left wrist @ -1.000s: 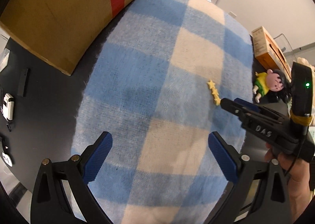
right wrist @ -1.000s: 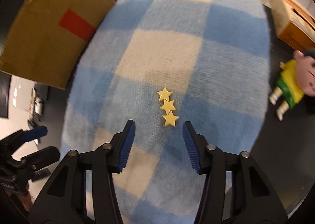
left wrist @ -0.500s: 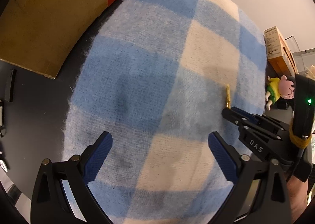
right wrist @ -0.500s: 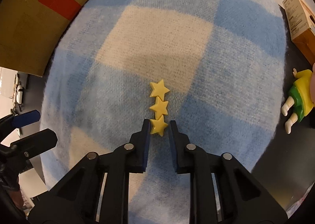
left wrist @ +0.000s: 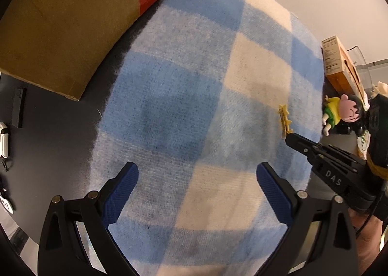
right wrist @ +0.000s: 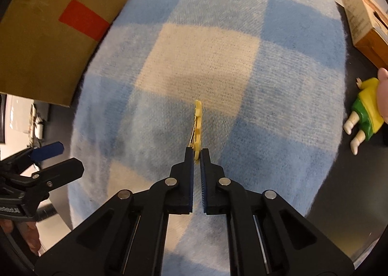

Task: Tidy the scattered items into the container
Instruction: 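Lift the yellow stars and carry them over the box with the right tool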

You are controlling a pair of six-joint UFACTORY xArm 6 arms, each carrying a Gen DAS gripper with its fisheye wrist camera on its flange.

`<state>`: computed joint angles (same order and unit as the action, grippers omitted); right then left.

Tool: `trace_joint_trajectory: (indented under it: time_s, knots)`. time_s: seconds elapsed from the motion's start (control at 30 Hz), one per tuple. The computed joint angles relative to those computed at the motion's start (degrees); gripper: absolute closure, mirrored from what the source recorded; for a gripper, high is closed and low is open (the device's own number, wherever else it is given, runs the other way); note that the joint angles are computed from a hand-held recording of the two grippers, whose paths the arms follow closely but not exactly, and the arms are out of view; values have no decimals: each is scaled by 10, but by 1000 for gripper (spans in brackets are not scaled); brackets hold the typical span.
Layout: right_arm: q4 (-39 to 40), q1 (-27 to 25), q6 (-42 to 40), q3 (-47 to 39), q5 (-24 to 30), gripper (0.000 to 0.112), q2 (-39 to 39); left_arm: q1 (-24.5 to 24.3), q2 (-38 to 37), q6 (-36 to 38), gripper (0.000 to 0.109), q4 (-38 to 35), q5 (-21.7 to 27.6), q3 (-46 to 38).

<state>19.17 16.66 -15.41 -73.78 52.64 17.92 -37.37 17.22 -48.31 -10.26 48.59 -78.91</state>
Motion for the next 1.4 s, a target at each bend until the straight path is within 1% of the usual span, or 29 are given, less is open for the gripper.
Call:
trace_joint_trajectory:
  time_s: [0.2, 0.23, 0.33, 0.43, 0.83, 0.97, 1.17, 1.33, 1.4]
  knots:
    - [13, -10, 13, 17, 4, 107, -43, -7, -14, 0, 11, 11, 2, -7]
    - [12, -13, 17, 5, 15, 107, -44, -8, -17, 0, 11, 14, 1, -7]
    - [12, -12, 28, 24, 10, 107, -72, -12, -29, 0, 11, 21, 0, -8]
    - [12, -21, 31, 40, 20, 107, -111, -17, -38, 0, 11, 29, 0, -14]
    - [-16, 14, 112, 105, 2, 107, -255, -43, -80, 23, 11, 49, -3, -35]
    - [-34, 26, 145, 113, 1, 107, -291, -43, -109, 34, 11, 56, -7, -24]
    - [-54, 48, 184, 109, -2, 107, -313, -33, -161, 38, 11, 76, -11, 11]
    - [-63, 78, 206, 90, -5, 107, -309, -18, -209, 27, 12, 100, -17, 53]
    - [-63, 94, 210, 77, -6, 107, -300, -10, -234, 18, 17, 112, -26, 77]
